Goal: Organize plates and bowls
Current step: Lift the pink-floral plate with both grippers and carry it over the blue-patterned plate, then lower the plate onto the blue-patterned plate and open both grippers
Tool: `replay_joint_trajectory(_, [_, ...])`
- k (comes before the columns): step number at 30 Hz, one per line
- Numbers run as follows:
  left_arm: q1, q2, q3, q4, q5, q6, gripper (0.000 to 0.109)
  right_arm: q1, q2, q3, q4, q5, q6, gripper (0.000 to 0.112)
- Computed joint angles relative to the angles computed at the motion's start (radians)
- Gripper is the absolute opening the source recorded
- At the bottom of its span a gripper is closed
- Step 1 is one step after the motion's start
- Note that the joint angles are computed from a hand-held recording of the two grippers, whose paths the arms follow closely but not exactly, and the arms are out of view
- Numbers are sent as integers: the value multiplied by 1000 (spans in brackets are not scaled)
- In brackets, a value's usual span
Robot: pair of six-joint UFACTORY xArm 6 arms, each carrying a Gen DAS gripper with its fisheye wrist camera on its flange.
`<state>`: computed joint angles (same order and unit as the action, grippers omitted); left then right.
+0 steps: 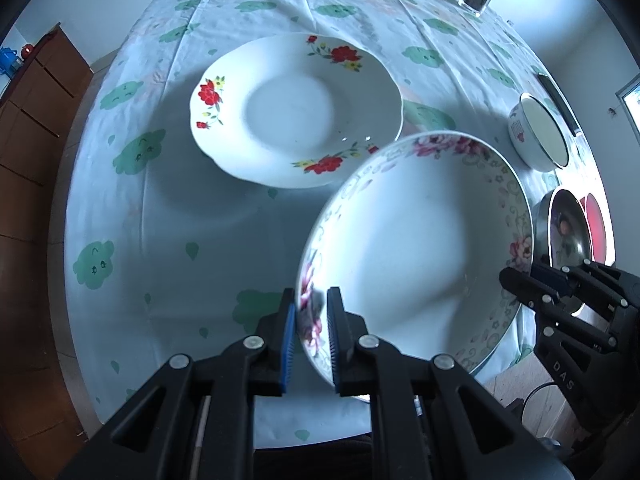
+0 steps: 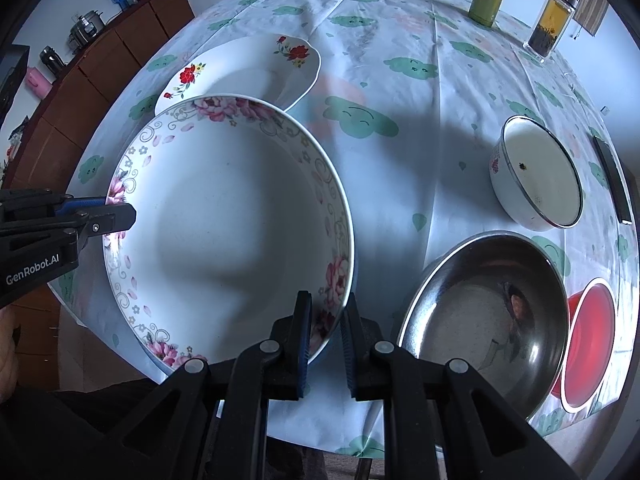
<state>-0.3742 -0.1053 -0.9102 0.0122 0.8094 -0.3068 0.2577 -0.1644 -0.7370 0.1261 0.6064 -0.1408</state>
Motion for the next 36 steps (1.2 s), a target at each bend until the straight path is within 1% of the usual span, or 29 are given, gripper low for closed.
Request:
replay_joint_trajectory(23, [-7, 31, -24, -15, 35, 28, 11, 19, 20, 1, -148, -25, 67, 18])
replay_joint_trajectory(36, [-14, 25, -16, -13, 34, 23, 11, 24, 18, 8, -171, -28, 77, 18])
